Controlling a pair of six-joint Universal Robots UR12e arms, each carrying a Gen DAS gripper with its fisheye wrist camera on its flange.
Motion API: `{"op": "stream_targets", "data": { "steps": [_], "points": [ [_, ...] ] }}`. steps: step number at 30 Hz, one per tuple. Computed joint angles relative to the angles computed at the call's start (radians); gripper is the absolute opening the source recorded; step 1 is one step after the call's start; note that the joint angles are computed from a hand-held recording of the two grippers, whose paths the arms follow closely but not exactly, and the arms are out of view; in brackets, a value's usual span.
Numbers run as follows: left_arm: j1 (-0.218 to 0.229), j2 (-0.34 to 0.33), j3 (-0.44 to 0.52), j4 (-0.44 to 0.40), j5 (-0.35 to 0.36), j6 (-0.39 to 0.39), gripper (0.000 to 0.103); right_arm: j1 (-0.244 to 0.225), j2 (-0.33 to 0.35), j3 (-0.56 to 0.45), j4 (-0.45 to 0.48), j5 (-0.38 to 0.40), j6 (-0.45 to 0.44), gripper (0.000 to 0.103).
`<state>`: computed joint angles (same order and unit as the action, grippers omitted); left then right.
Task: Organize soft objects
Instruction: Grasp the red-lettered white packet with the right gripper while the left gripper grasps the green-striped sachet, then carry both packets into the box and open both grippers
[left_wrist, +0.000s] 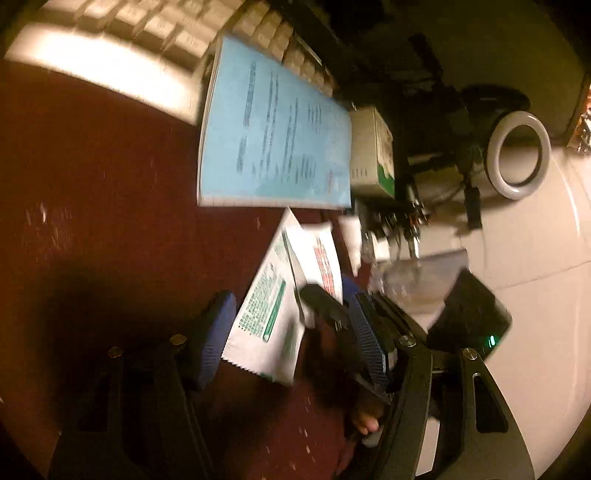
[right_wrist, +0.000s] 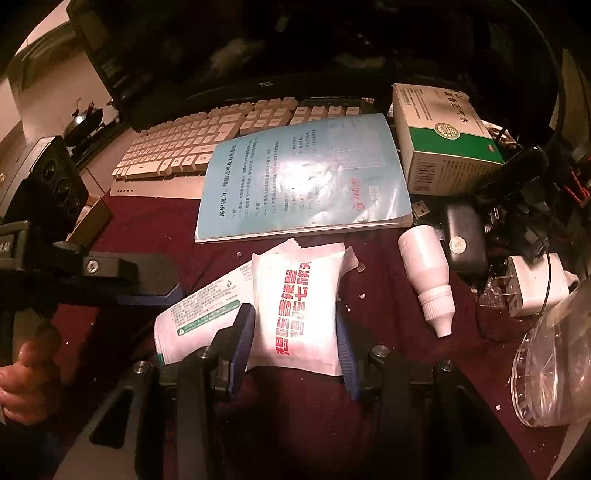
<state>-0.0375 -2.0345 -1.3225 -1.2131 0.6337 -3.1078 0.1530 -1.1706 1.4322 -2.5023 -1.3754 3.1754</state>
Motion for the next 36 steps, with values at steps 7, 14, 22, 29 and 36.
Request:
{"op": "stream_targets", "data": {
  "steps": [7,14,22,29,36],
  "points": [
    [0.008,0.027,-0.052,-0.005,-0.061,-0.041,0.052,-0.004,-0.002,0.002,0.002,0.015,0.008,0.042],
    [0.007,-0.005,-0.055,-0.084,-0.182,-0.096,0.014,-0.035,-0.006,0.014,-0.007,0.129,0.082,0.042],
    [0.007,0.047,-0.123,0.121,-0.039,-0.189,0.001,-0.04,-0.012,0.028,-0.032,0.159,0.098,0.042],
    [0.075,0.16,-0.299,0.38,-0.028,-0.297,0.001,-0.035,-0.01,0.027,-0.05,0.167,0.081,0.042],
    [0.132,0.224,-0.395,0.529,-0.029,-0.37,0.001,-0.025,-0.003,0.018,-0.048,0.173,0.051,0.042]
  ]
}}
